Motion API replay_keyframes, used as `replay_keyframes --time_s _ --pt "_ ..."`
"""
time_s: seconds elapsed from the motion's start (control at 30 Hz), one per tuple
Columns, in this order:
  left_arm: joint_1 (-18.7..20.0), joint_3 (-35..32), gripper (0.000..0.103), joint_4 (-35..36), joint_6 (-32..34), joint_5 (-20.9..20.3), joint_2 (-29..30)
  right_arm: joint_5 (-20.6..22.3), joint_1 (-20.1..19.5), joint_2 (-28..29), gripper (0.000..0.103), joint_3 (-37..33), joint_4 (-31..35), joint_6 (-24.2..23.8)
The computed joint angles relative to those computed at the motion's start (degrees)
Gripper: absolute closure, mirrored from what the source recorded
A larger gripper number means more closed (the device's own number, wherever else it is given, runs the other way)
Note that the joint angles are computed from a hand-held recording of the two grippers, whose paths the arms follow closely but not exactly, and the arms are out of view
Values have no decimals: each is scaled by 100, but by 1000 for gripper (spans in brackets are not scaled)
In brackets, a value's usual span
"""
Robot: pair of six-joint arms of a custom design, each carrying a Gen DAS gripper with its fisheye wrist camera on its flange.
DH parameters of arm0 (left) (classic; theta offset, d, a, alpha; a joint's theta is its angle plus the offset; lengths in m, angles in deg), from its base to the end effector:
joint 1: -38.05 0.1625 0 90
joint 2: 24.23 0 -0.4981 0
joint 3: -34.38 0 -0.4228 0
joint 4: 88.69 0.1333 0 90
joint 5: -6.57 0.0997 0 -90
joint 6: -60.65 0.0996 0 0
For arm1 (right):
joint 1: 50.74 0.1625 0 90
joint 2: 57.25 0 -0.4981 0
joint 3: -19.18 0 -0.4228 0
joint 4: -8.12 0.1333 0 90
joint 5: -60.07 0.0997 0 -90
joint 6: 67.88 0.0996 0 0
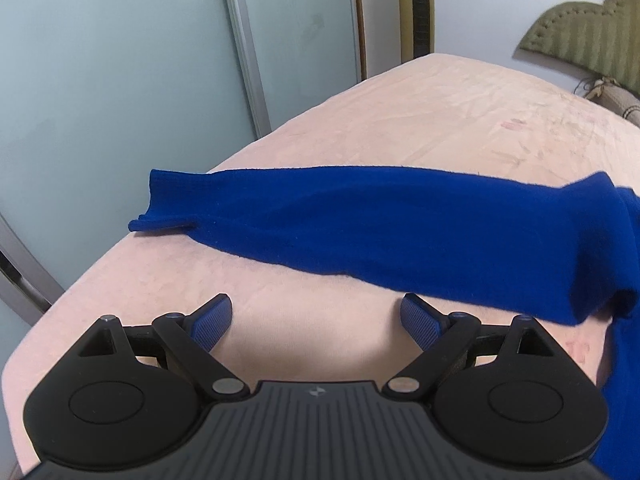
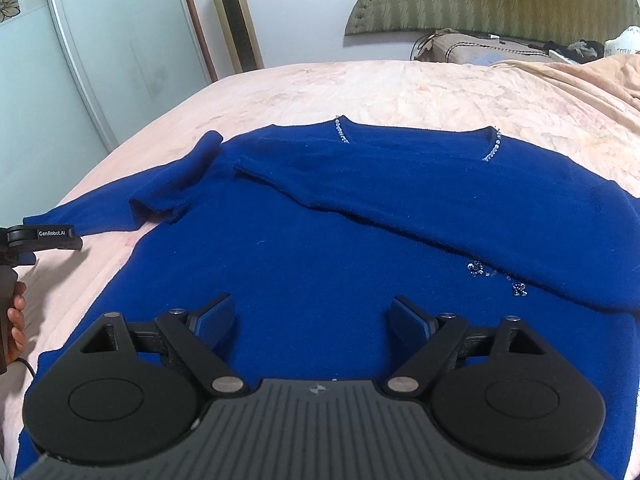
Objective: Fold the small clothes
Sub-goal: 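Move the left gripper to the other sleeve cuff and close on it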
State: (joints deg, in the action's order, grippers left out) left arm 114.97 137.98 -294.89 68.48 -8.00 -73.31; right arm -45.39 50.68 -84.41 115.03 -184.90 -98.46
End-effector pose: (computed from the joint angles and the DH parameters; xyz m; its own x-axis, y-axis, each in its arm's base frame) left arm 0.0787 -0.6764 0.2705 -0.4191 -0.7028 -0.5748 0.1660 0.5631 -0.8096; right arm 0.2498 -0.6976 -0.0271 -0.7558 -0.4492 0.4764 -0.6365 0.6748 -0.3735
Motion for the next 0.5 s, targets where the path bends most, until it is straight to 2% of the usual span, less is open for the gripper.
replay_keyframes --time_s 0.13,0.4,0.5 --pt "41 49 11 369 -480 -170 -123 -23 -3 3 15 6 30 20" --pt "112 -28 11 285 -541 -141 -106 -15 -32 -32 15 48 79 92" --pt "194 63 11 484 -879 -434 -291 -19 -26 -37 14 64 57 72"
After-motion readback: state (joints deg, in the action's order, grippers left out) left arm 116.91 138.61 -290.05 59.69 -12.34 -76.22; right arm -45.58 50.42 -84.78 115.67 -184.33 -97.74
